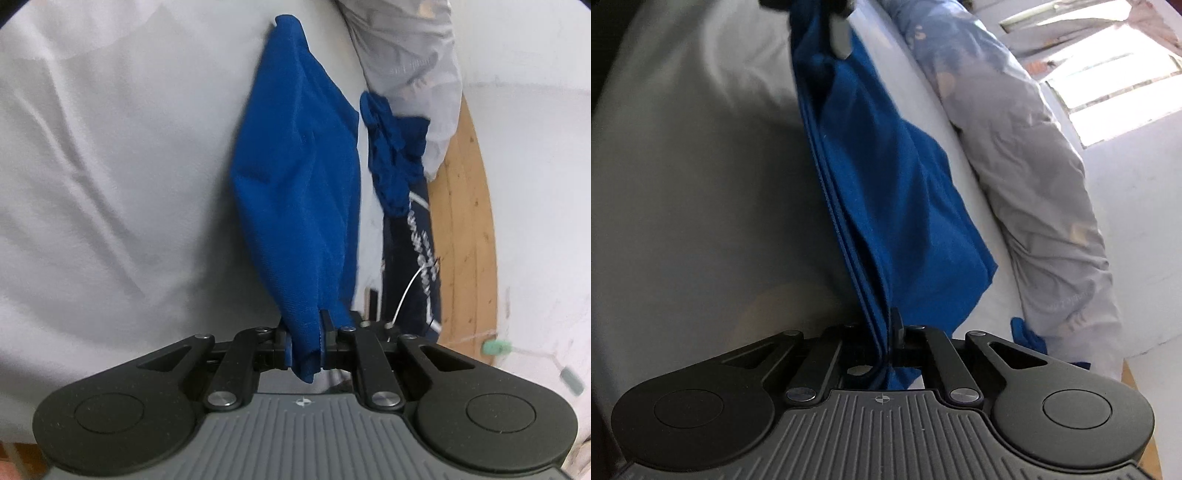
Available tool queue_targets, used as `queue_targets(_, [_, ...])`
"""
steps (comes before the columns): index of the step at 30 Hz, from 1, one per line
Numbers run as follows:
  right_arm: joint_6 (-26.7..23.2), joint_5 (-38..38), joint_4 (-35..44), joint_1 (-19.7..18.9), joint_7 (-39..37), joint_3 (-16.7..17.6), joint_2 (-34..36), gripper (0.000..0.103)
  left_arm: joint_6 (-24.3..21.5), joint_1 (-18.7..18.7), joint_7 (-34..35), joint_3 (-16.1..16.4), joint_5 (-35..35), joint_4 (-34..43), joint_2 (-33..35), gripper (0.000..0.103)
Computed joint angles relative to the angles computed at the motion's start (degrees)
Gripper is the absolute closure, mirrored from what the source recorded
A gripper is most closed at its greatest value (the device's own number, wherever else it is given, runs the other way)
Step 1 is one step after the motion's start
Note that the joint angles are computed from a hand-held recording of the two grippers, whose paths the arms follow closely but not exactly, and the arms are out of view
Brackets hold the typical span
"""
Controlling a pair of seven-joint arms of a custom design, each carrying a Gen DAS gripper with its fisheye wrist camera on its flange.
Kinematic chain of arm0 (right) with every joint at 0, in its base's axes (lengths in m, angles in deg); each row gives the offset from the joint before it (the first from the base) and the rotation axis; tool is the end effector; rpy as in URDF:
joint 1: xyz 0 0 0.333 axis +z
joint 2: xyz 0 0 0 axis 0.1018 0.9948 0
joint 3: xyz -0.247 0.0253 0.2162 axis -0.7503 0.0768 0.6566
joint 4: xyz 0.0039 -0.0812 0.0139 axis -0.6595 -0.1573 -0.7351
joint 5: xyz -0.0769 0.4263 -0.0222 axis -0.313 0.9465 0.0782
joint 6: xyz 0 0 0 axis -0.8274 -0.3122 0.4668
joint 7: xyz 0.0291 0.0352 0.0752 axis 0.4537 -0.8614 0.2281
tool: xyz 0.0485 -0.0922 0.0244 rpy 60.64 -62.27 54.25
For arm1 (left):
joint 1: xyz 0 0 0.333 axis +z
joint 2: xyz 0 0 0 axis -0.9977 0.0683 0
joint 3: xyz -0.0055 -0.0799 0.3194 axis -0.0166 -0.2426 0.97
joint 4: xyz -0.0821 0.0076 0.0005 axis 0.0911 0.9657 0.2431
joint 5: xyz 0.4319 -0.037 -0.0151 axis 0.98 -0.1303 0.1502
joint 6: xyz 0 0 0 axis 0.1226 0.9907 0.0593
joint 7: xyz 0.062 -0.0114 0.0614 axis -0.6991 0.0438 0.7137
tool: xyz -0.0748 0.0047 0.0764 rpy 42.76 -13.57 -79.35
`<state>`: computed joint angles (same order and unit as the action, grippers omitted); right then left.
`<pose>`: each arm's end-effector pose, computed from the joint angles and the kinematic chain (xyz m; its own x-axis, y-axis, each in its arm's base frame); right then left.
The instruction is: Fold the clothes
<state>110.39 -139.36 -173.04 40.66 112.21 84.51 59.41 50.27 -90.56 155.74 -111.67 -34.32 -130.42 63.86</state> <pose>0.5227 0.4387 0.4741 0.4300 -0.5133 0.7427 -0.4463 -0.8360 -0.3193 0.7789 -0.3016 0.4652 -0.0777 -0.4644 0.8822 -0.9872 0.1595 -0.0030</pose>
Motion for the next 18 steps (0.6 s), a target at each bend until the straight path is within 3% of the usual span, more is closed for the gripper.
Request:
queue_targets(3, [-1.2, 7.2, 0.5, -0.2, -7.3, 1.5, -2.0, 0.099, -3.3, 0.8, 1.4, 0.0, 0.7, 0.2, -0.8, 0.088])
queue_targets(10, [-11.3, 29.9, 10.3, 1.4, -25.3, 5.2, -2.2, 0.099, -9.0, 4.8, 1.6, 1.8, -1.9, -13.6, -11.5, 0.088])
queue_targets(12, [-11.1, 35.0, 10.9, 1.5, -28.4, 5.5, -3.0, 0.099, -11.0, 5.5, -0.1, 2.7, -3.1, -16.3, -13.5, 0.089])
queue_targets(14, [-9.4, 38.3, 9.7, 1.1, -28.5, 5.2, -4.2, 0.099, -10.9, 4.9, -4.3, 3.7, -3.8, -15.8, -13.5, 0.089])
queue_targets(18, [-9.6, 44.1, 17.1, -2.3, -32.3, 2.8, 0.0, 0.099, -5.9, 2.6, -6.6, 3.0, -5.9, -8.3, -8.9, 0.089])
